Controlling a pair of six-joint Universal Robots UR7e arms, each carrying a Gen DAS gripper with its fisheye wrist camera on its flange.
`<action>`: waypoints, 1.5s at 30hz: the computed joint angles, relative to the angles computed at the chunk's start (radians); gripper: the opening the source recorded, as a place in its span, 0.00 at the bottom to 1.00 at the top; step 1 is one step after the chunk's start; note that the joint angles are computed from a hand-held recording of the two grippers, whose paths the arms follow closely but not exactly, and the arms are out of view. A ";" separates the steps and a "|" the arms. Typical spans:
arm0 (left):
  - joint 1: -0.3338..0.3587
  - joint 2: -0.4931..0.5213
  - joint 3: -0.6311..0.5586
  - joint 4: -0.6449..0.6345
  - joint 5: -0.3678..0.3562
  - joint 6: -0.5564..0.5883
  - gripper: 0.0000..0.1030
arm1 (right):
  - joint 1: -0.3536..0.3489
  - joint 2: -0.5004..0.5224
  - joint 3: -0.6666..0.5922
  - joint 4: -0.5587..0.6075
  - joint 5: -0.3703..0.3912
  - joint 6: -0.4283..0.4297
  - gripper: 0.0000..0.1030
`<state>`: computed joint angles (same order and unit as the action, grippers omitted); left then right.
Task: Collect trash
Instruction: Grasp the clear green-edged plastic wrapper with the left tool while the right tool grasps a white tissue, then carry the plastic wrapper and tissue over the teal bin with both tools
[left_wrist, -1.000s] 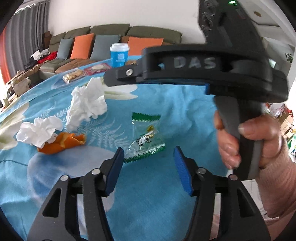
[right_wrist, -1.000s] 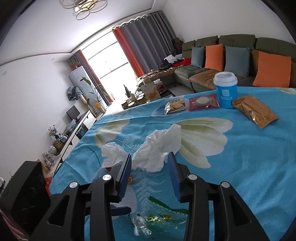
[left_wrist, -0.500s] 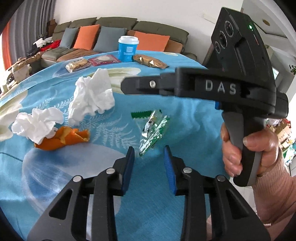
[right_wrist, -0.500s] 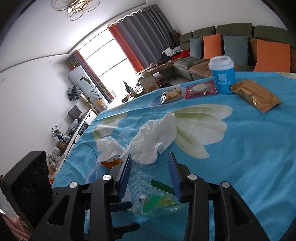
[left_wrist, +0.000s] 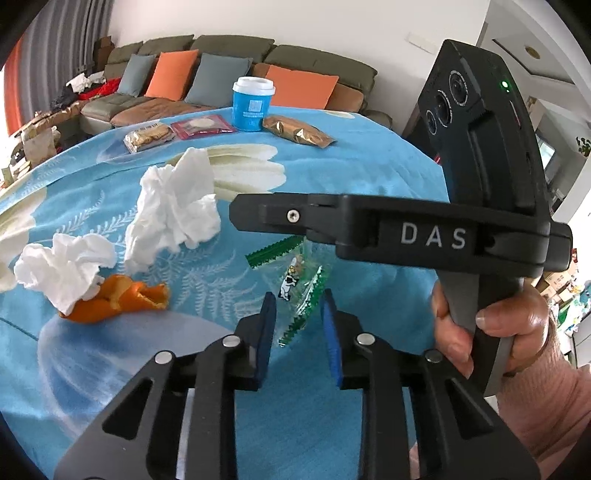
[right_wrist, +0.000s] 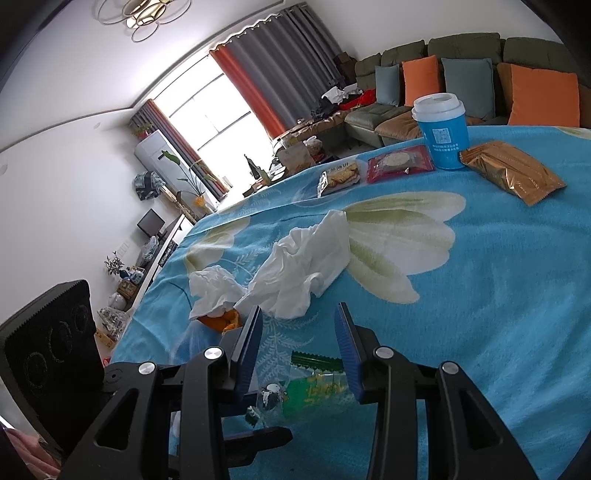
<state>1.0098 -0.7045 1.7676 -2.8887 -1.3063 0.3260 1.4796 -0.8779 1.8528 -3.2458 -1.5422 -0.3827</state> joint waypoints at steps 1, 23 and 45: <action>0.000 -0.002 0.004 -0.002 -0.002 0.002 0.23 | 0.000 -0.002 0.001 -0.001 0.001 0.000 0.37; 0.038 -0.239 0.250 -0.224 0.020 -0.014 0.22 | 0.067 0.143 -0.219 0.129 -0.173 0.028 0.57; 0.128 -0.441 0.379 -0.333 0.113 -0.090 0.22 | 0.113 0.135 -0.184 0.000 -0.225 -0.012 0.06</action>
<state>1.1374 -1.1450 2.1469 -3.2216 -1.1932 0.2363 1.5930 -0.7430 1.6686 -3.2456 -1.7670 -0.3943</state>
